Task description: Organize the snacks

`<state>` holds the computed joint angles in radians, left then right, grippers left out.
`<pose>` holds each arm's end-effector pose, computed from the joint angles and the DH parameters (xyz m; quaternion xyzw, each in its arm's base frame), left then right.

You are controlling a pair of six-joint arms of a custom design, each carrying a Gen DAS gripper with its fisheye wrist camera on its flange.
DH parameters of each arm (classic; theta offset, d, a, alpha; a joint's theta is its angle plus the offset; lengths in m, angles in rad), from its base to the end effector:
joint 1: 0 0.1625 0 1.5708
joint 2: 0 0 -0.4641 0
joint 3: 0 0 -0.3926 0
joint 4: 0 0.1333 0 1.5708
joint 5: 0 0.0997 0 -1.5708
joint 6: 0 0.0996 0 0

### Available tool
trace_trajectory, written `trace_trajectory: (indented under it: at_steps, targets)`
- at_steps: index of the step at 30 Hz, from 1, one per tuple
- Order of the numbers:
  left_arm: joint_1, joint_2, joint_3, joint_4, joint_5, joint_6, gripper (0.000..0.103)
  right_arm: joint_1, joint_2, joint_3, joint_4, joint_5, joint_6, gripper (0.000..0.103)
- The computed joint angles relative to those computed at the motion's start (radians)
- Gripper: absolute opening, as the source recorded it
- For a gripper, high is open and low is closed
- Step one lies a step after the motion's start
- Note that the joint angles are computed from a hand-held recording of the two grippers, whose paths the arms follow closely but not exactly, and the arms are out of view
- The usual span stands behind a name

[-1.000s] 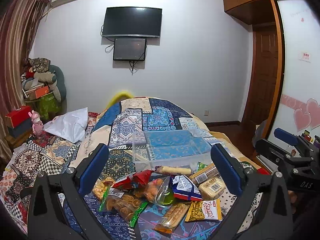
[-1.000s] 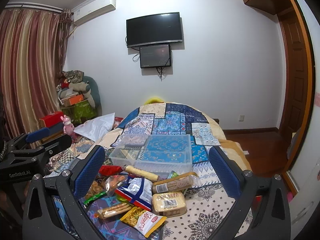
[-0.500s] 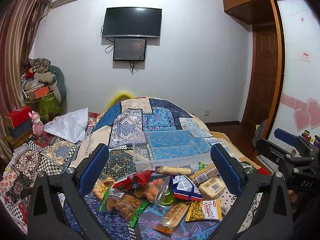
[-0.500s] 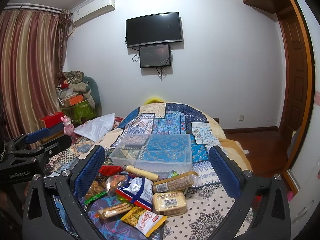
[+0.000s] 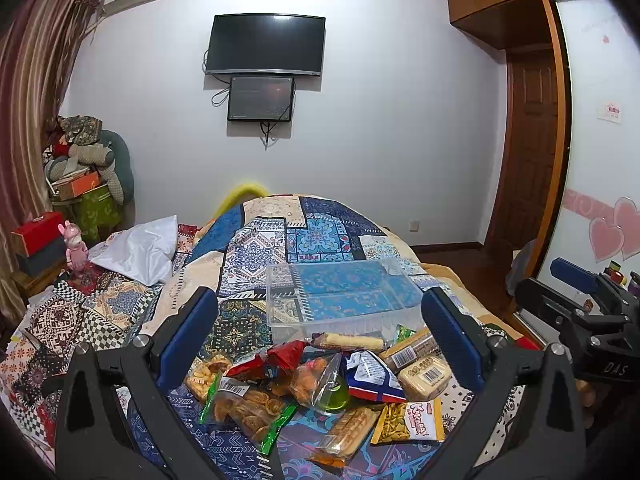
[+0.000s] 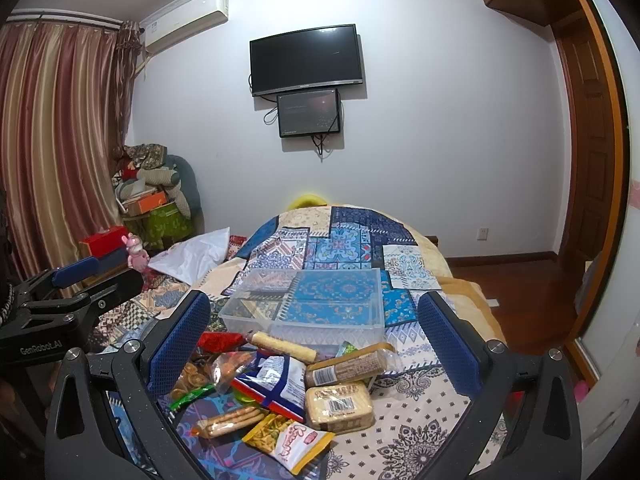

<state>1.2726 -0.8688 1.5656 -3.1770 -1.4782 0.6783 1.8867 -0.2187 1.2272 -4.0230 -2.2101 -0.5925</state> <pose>-0.0813 -0.7495 0.2827 0.4030 0.8021 -0.4230 0.1237 0.3046 -0.6940 0.0198 0.1260 -0.7314 0.5888 0.3201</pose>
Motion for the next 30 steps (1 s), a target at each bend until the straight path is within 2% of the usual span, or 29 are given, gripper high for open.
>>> trace_trajectory:
  at_steps: [30]
  targets:
    - [0.002, 0.018, -0.02, 0.026, 0.023, 0.002, 0.103, -0.015, -0.005, 0.01, 0.029, 0.005, 0.041, 0.103]
